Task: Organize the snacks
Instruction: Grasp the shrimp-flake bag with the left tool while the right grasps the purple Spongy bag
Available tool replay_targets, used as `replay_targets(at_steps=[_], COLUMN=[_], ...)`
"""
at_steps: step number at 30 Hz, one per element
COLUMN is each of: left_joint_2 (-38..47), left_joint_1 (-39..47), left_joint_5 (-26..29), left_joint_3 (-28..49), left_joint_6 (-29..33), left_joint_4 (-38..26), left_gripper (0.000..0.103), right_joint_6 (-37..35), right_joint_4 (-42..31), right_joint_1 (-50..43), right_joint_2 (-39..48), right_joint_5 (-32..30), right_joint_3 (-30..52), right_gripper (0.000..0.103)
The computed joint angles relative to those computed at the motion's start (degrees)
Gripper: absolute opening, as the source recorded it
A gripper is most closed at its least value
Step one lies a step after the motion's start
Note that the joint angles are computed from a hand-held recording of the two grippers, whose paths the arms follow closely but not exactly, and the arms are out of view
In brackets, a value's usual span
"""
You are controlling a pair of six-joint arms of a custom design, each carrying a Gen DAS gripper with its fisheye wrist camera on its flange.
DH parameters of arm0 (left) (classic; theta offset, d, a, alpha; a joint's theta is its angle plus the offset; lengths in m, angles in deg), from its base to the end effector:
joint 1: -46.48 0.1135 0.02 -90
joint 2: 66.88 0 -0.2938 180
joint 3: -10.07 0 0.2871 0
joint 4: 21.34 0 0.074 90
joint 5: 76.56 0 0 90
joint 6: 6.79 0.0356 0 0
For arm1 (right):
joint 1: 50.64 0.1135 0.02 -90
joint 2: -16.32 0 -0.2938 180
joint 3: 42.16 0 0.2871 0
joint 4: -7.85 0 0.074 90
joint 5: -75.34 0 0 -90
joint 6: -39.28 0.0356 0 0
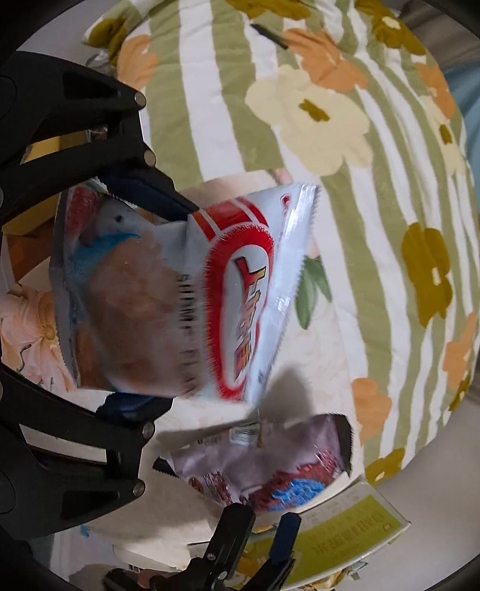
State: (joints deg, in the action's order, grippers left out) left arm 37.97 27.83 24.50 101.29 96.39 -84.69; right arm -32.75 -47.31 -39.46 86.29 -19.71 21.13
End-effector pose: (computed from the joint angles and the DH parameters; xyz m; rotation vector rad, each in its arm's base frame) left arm 0.3757 -0.1340 0.2237 0.8287 2.7892 -0.2972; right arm 0.2507 0.0527 0.2596 0.1288 2.6708 0.2829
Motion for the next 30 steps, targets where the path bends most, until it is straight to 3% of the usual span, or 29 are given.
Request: replay_targets(at_steps=[9, 22, 24, 26, 28, 30], left_joint_2=[-1.16, -8.14, -9.6, -11.0, -12.16, -13.33], left_joint_1=[-0.17, 0.32, 0.16, -0.32, -0.2, -0.04], left_joint_5=[0.0, 0.7, -0.47, -2.57, -1.46, -0.82], left_joint_3=[-1.77, -5.47, -6.31, -7.21, -7.89, -8.6], left_joint_6=[-2.43, -5.86, -6.72, -7.53, -8.67, -9.22], left_joint_4=[1.85, 1.25, 1.5, 2.14, 2.19, 2.26], left_gripper=[0.067, 0.066, 0.066, 0.066, 0.066, 0.066], right_joint_6=[-2.55, -4.56, -4.75, -4.65, -4.2, -3.85], right_joint_4=[2.78, 3.23, 3.3, 3.18, 3.46, 3.12], right_joint_1=[-1.13, -0.37, 0.1, 0.34, 1.0, 1.37], right_joint_2=[3.69, 9.31, 10.3, 11.38, 11.44, 11.13], right_joint_5=[-1.26, -1.54, -1.23, -1.78, -0.65, -0.23], right_joint_3=[-0.84, 1.69, 2.14, 2.55, 2.47, 2.55], right_gripper=[0.095, 0.094, 0.082, 0.077, 0.072, 0.06])
